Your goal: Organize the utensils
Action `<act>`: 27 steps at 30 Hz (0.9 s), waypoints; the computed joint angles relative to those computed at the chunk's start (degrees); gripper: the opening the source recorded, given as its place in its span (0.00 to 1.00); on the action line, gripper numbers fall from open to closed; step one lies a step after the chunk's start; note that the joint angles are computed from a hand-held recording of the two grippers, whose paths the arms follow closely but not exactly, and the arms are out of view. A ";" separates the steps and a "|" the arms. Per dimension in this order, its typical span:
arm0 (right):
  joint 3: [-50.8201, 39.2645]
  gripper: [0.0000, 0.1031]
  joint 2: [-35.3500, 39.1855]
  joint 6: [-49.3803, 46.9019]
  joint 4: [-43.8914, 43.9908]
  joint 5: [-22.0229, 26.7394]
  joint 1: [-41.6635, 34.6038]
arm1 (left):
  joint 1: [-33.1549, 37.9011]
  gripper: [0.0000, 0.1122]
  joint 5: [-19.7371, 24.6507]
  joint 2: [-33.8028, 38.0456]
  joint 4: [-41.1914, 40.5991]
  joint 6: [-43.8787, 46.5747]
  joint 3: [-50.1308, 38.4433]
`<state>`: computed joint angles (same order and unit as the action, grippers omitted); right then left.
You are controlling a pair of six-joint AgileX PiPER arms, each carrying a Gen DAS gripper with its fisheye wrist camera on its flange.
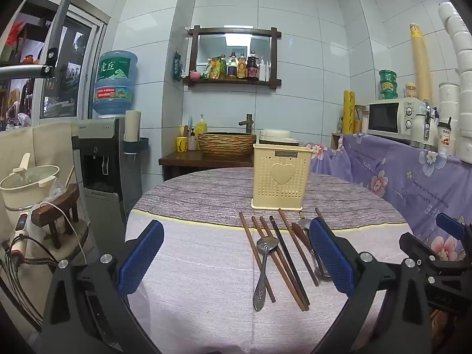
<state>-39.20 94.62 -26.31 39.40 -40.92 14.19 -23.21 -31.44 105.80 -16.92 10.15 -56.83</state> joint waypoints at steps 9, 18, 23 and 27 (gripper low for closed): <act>-0.09 0.95 0.07 -0.07 0.21 0.25 -0.01 | 0.41 0.87 -0.56 -1.08 1.86 -2.01 1.20; 0.31 0.95 -0.28 0.17 -0.32 0.36 -0.31 | 0.15 0.87 -0.21 -0.01 1.54 -1.04 0.19; 0.46 0.95 -0.03 0.02 0.17 -0.27 0.27 | 0.26 0.87 -0.09 -0.04 1.81 -1.25 0.19; 0.41 0.95 0.07 -0.04 0.31 -0.34 0.35 | 0.17 0.87 0.09 -0.08 1.61 -1.13 0.10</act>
<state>-38.79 94.69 -26.35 39.71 -41.26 14.53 -23.04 -31.36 105.73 -15.31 9.01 -56.73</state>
